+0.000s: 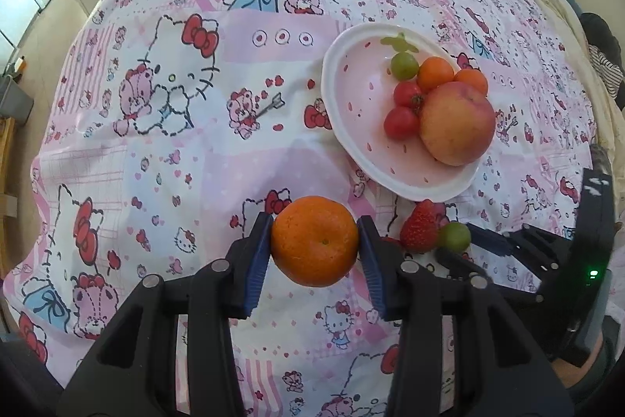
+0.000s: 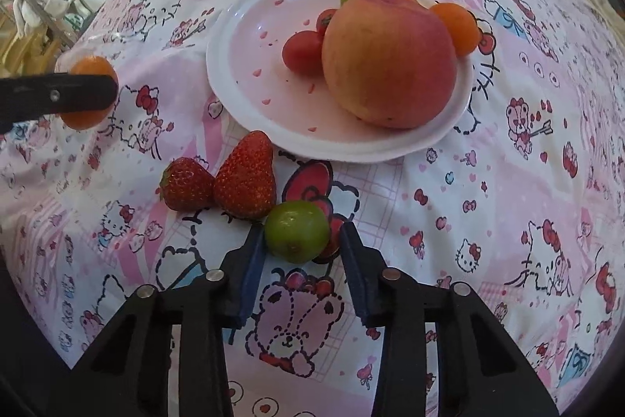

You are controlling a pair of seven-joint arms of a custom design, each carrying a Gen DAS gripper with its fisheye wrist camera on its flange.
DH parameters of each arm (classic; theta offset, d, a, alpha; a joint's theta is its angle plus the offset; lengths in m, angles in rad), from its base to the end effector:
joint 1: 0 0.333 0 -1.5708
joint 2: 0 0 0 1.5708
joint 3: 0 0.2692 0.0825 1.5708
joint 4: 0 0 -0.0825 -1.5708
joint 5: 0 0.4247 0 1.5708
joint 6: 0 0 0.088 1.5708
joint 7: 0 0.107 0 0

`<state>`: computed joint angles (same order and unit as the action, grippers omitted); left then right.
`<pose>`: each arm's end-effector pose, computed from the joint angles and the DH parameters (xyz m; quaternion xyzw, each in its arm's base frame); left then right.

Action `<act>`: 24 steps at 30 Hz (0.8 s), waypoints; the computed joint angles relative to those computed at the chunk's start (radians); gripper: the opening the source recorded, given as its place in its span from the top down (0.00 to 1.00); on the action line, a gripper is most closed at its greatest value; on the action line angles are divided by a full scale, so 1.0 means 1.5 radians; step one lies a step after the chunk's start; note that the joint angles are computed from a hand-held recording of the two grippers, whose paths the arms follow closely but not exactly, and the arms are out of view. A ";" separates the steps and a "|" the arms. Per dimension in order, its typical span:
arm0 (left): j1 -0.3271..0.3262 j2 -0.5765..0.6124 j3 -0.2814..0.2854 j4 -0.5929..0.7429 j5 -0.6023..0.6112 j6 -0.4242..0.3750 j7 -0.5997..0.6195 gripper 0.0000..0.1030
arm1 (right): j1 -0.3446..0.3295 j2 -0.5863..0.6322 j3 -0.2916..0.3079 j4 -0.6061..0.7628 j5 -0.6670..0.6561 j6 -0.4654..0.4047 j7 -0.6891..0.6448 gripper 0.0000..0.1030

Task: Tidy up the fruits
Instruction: 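Grasp the green lime with the right gripper while the left gripper holds the tangerine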

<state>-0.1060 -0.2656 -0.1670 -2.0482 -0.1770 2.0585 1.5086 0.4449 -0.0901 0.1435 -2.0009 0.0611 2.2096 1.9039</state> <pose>0.5317 -0.1640 0.5251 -0.6450 0.7495 -0.1462 0.0291 0.4985 0.3368 0.4678 -0.7740 0.6152 -0.0279 0.1472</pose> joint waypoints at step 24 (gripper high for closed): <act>0.008 -0.003 0.006 -0.004 0.006 0.042 -0.026 0.62 | 0.012 -0.154 -0.030 -0.134 0.083 0.142 0.025 0.68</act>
